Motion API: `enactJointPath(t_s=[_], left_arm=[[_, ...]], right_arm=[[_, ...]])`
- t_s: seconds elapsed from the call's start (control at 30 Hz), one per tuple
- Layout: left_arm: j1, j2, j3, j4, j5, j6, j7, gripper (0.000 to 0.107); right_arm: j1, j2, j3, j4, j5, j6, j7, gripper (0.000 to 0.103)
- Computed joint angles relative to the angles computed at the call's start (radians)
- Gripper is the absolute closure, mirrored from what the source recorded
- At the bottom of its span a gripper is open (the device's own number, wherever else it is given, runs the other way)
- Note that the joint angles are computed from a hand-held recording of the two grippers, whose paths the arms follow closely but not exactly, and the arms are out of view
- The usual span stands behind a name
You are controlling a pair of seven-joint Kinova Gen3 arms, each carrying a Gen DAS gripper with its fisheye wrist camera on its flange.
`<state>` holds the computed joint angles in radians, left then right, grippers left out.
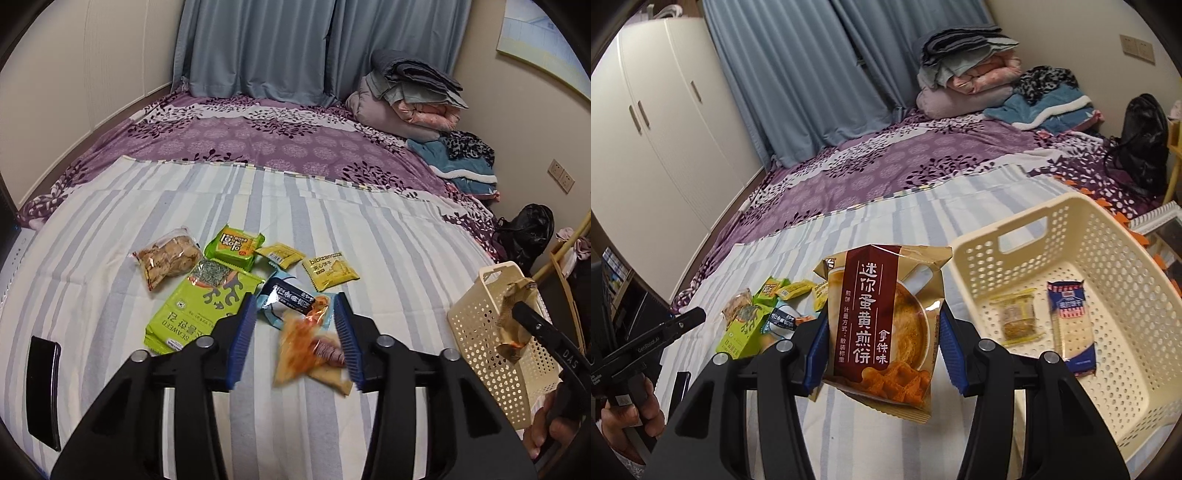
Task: Organize snacks
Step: 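Lower the egg-yolk biscuit bag into the basket and open the right tool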
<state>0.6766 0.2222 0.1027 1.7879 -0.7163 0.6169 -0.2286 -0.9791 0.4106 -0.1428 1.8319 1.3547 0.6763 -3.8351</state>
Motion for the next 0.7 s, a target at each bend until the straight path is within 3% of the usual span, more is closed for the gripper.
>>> enactJointPath(t_s=[0.1, 0.17, 0.3, 0.5, 0.6, 0.67, 0.7], left_arm=[[0.038, 0.017, -0.023, 0.002, -0.048, 0.033, 0.072, 0.019], [0.017, 0.030, -0.003, 0.001, -0.041, 0.034, 0.068, 0.018], [-0.026, 0.073, 0.013, -0.019, 0.081, 0.000, -0.049, 0.018], [0.008, 0.166, -0.017, -0.085, 0.176, 0.006, -0.134, 0.012], [0.019, 0.206, -0.034, -0.115, 0.220, 0.006, -0.163, 0.012], [0.021, 0.229, -0.044, -0.132, 0.255, 0.010, -0.173, 0.011], [0.021, 0.239, -0.049, -0.136, 0.273, 0.004, -0.174, 0.011]], right_arm=[[-0.001, -0.022, -0.001, 0.039, 0.020, 0.014, -0.045, 0.051], [0.002, -0.035, -0.008, 0.061, 0.031, 0.029, -0.075, 0.051], [0.017, -0.052, -0.027, 0.089, 0.029, 0.065, -0.104, 0.051], [0.038, -0.075, -0.049, 0.143, 0.015, 0.109, -0.174, 0.051], [0.063, -0.074, -0.051, 0.143, -0.056, 0.119, -0.162, 0.047], [0.070, -0.075, -0.046, 0.148, -0.085, 0.118, -0.155, 0.032], [0.069, -0.078, -0.043, 0.156, -0.083, 0.116, -0.160, 0.031]])
